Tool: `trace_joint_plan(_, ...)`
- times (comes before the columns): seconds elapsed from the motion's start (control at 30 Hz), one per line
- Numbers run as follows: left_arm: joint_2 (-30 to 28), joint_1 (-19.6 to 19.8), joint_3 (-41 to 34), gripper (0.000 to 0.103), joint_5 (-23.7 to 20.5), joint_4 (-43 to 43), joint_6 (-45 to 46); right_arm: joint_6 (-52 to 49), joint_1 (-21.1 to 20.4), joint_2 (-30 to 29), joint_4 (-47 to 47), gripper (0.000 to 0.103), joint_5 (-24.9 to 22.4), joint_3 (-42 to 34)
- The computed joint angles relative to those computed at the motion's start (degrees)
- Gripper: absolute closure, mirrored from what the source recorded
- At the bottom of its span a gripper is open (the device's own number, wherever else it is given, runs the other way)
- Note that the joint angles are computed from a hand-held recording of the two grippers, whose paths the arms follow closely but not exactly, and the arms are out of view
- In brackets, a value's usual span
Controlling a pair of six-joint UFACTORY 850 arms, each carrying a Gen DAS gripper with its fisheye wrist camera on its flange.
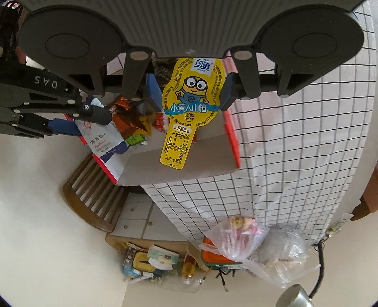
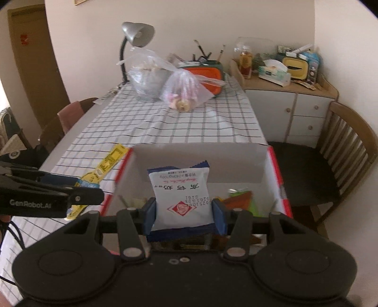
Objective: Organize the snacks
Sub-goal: 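Carry the yellow candy and white packet over and into the red box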
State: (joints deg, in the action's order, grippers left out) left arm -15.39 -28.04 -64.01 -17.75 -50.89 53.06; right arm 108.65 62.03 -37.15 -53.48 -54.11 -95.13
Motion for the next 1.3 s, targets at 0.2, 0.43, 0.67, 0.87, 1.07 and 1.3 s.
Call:
trace_joint_plan(0.2, -3.18, -3.41, -2.84, 0.052, 1.20, 9.33, -10.74, -0.52, -1.67, 2.83, 1.13, 0.055, 1.31, 6.35)
trace_joint_plan(0.43, -8.47, -6.51, -8.31, 0.052, 1.58, 26.13, -27.88, -3.76, -3.68, 3.66, 2.45, 0.055, 3.94, 9.56)
trace_joint_plan(0.67, -14.14, -8.35, -15.10, 0.051, -1.83, 41.17, -44.26, -7.93, -5.23, 2.71, 3.58, 0.055, 6.04, 9.62)
trace_joint_plan(0.87, -18.18, -9.28, -19.43, 0.051, -5.03, 50.59, -54.44, -9.71, -5.91, 2.21, 5.14, 0.054, 7.36, 9.84)
trace_joint_plan(1.07, -20.16, -9.74, -21.25, 0.051, -7.47, 53.43, -58.31, -10.11, -6.37, 2.29, 4.66, 0.053, 8.92, 10.41)
trace_joint_plan(1.3, -21.10, -9.94, -22.13, 0.051, -9.17, 53.05, -57.76, -10.67, -6.63, 2.19, 4.94, 0.051, 9.69, 10.47)
